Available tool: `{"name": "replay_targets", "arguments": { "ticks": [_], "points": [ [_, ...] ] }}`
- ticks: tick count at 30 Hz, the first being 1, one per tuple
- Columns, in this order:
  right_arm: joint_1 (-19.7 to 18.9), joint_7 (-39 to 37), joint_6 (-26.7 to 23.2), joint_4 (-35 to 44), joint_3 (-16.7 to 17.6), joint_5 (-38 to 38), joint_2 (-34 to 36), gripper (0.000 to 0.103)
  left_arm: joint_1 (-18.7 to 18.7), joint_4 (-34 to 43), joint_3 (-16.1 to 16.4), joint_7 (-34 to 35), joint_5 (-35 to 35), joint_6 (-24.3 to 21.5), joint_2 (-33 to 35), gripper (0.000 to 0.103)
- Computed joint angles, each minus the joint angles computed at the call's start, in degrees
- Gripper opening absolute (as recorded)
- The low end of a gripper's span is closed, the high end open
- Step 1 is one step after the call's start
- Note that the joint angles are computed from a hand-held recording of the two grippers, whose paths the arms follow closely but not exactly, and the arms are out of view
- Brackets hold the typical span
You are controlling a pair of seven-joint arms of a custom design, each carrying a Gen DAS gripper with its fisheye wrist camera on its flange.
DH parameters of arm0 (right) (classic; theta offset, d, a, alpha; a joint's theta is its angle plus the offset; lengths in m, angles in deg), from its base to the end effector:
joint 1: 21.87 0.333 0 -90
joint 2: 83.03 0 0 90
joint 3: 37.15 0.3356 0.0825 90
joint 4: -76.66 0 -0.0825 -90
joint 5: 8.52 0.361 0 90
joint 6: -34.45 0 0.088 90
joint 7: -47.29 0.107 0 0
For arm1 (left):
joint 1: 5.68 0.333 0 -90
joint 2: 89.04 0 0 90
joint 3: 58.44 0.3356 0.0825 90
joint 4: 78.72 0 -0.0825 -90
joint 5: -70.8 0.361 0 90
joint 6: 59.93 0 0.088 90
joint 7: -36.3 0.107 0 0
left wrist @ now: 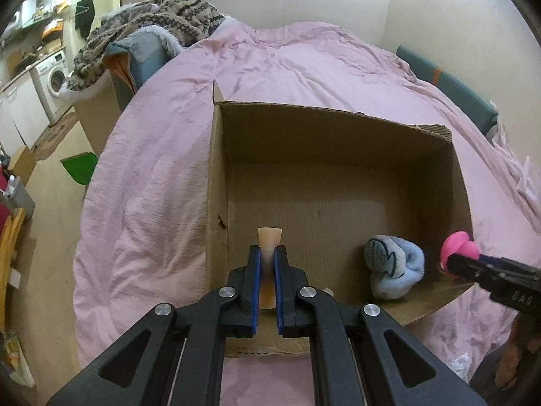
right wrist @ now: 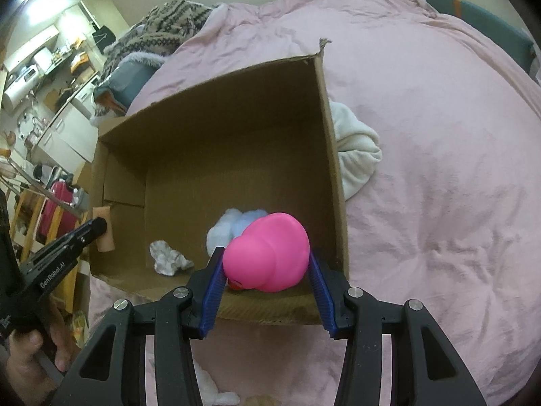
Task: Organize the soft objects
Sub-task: 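Lift the pink duck with the right tool and drop it in the box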
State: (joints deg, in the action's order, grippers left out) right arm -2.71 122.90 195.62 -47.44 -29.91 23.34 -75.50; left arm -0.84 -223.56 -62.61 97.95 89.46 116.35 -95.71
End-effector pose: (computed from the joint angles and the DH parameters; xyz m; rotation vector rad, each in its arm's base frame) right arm 0.5272 0.2306 0.4217 -1.9951 1.5916 -0.0785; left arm 0.4776 -0.0209 0.4289 -2.0075 1.6646 -0.6638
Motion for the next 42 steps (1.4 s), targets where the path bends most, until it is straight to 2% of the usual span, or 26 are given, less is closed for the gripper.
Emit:
{"name": "replay_targets", "arguments": {
  "ticks": [4, 8, 15, 17, 20, 22, 24, 28, 31, 32, 42],
  "points": [
    [0.21, -0.13, -0.25, 0.06, 0.03, -0.64, 0.10, 0.051, 0.00, -0.35, -0.22, -0.11, 0.16, 0.42, -0.30, 0.007],
    [0.32, 0.00, -0.57, 0.07, -0.04, -1.27, 0.12, 0.051, -2.05, -0.58, 1.19, 3.08, -3.47, 0.29, -0.11, 0.008],
    [0.41, 1.47, -1.24, 0.17, -0.38, -2.87, 0.22, 0.051, -1.42, -0.70, 0.22, 3.26, -2.78, 0.41, -0.06, 0.012],
    [0.40, 1.70, -1.42, 0.30, -0.38, -3.12, 0.32, 0.051, -1.45, -0.76, 0.18, 3.40, -2.73, 0.44, -0.20, 0.017],
    [0.58, 2.63, -1.56, 0.59, -0.52, -4.06, 0.61, 0.051, 1.19, -1.03, -1.86, -0.94, 1.64, 0.91, -0.66, 0.033],
    [0.54, 2.89, -1.80, 0.76, -0.47, -4.28, 0.75, 0.051, 4.51, -1.05, -4.24, -6.66, 7.42, 1.18, -1.07, 0.063],
    [0.49, 2.89, -1.71, 0.85, -0.40, -4.21, 0.80, 0.051, 4.23, -1.52, -3.58, -7.46, 7.73, 2.80, -1.27, 0.065],
    [0.00, 1.32, -1.64, 0.84, 0.18, -1.95, 0.67, 0.053, 3.02, -1.10, -2.47, -7.32, 7.45, 1.75, -1.27, 0.065],
    [-0.77, -2.27, -0.75, 0.64, 1.04, 3.18, 0.27, 0.074, 2.70, -1.03, -2.17, -7.34, 7.63, 1.59, -1.30, 0.065],
    [-0.86, -3.30, -0.10, 0.39, 1.20, 4.71, 0.09, 0.077, 2.46, -1.04, -1.97, -7.05, 7.44, 1.50, -1.33, 0.065],
    [-0.51, -4.51, 0.11, 0.32, 0.50, 6.95, -0.37, 0.078, 2.74, -1.57, -2.12, -7.75, 7.81, 1.68, -2.22, 0.065]
  ]
}}
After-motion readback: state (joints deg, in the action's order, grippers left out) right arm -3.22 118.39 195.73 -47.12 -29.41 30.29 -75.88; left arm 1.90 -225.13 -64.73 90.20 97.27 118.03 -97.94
